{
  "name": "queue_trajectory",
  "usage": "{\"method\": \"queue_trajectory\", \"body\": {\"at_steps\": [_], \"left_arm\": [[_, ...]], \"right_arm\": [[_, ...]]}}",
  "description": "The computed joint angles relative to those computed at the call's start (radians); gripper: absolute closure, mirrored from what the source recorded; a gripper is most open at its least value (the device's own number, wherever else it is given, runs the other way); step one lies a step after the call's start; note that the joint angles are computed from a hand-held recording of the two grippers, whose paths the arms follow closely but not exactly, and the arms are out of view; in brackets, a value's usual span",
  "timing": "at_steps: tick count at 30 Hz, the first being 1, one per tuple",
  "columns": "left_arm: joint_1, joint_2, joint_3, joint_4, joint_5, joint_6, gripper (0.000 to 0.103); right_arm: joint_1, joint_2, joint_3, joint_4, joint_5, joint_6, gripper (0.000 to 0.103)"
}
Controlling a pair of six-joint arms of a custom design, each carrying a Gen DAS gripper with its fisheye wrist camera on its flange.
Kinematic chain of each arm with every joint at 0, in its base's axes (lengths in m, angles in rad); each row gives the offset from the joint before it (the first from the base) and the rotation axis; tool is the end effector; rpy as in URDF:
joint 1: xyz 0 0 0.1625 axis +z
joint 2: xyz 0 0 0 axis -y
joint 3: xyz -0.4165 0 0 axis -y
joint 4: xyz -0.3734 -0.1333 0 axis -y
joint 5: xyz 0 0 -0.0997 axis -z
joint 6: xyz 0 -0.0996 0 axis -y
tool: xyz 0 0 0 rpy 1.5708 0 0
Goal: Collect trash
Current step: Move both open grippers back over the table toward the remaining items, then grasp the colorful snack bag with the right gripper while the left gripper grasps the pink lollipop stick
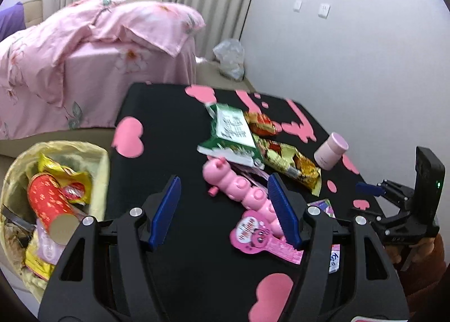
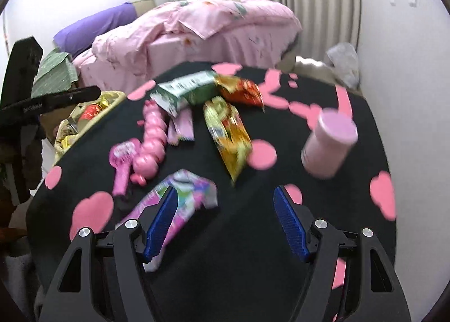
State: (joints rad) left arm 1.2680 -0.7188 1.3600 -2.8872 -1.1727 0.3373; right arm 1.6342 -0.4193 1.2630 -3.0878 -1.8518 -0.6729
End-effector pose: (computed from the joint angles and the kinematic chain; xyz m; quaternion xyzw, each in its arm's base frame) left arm -0.0589 -0.7651 0.2041 0.2288 0.8986 -0.3214 0.1921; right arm 0.1540 -0.7580 0.0405 0.2932 -0.8886 0.2723 0.2242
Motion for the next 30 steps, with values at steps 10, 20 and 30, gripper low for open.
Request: {"method": "queue_trajectory", "body": {"at_steps": [10, 20, 30], "left_arm": [[-0.046, 0.011, 0.101, 0.038, 0.132, -0.019, 0.042], [-0.099, 0.08, 0.127, -0.101, 0.259, 0.089, 0.042], [-0.056, 0.053, 0.133, -0.089, 0.343, 0.096, 0.042]], "right_arm": [[0.003, -0.042, 0.151, -0.095, 0.027, 0.038, 0.036], [0.001, -0.056, 0.235, -0.029, -0.013, -0.022, 0.036], [0.019, -0.003, 0.171, -0.09, -0.103, -0.092, 0.036]]}}
